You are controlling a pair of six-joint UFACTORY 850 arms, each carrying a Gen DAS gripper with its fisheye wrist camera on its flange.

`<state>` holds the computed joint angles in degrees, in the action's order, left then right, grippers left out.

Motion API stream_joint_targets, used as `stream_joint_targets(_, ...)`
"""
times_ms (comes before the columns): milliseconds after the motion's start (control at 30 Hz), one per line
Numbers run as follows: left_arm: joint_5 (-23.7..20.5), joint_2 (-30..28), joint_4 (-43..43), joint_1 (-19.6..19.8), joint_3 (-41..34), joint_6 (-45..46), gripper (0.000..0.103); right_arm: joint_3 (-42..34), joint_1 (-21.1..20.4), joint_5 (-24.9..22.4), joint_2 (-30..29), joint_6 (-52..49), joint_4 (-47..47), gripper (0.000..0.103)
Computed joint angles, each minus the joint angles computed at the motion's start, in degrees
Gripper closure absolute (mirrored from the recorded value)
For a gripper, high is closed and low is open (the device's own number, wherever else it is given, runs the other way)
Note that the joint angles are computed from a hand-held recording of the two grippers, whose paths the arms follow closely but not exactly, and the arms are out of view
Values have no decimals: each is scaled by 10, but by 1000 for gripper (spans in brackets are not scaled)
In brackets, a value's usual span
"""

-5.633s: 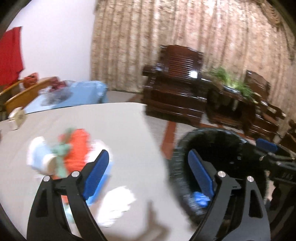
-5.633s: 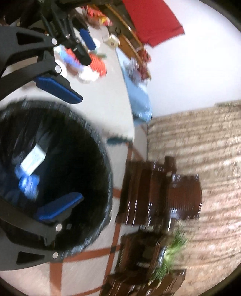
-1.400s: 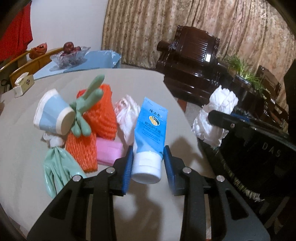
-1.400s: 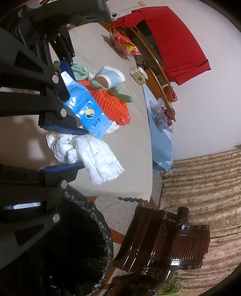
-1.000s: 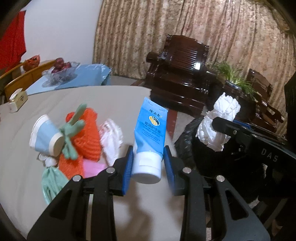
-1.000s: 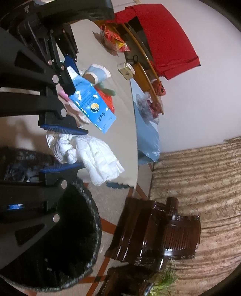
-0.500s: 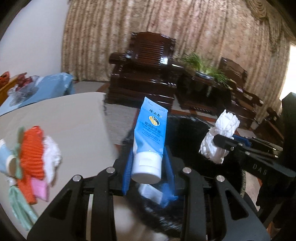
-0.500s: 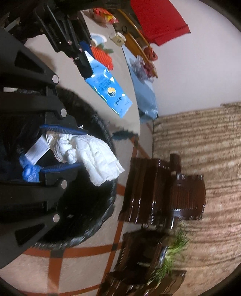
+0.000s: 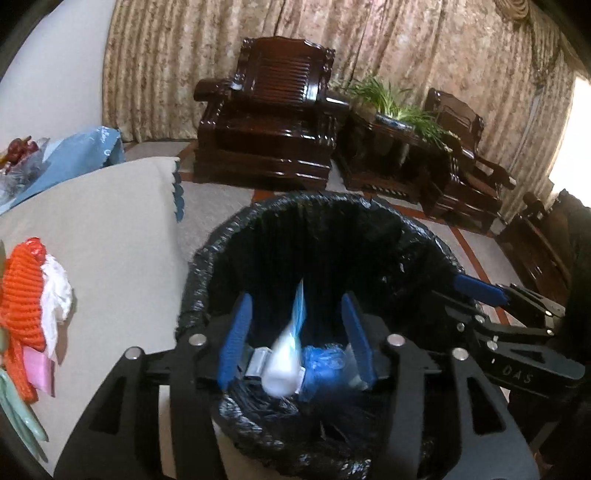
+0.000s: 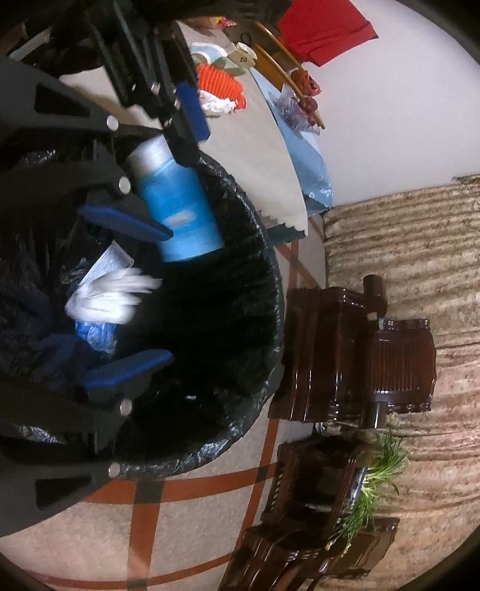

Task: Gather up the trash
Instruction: 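Carry the tube and tissue over the black bin and open both tools, then move both open tools back over the remaining trash on the table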

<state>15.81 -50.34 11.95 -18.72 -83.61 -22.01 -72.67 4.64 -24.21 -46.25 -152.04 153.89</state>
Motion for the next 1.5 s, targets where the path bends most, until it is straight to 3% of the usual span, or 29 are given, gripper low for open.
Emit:
stream_joint_targets(167,35,31,-134,1,41,128,30,16,2,-22,15,-42,56,11)
stream_joint_targets(300,66,60,-218,3,75,209,16,24,10,-45,28,-58,70,6)
stream_joint_targets(667,142,142,-366,44,183,316,14,-17,64,-65,24,-18,5,6)
stream_joint_targets(1000,177,177,-465,107,247,377,14,-83,126,-60,-19,9,-60,6)
stream_joint_targets(1300,201,163,-480,145,256,379,14,-195,167,-3,-94,75,-126,6)
stream_joint_targets(1500,184,131,-480,166,225,378,16,-254,182,35,-136,141,-180,7)
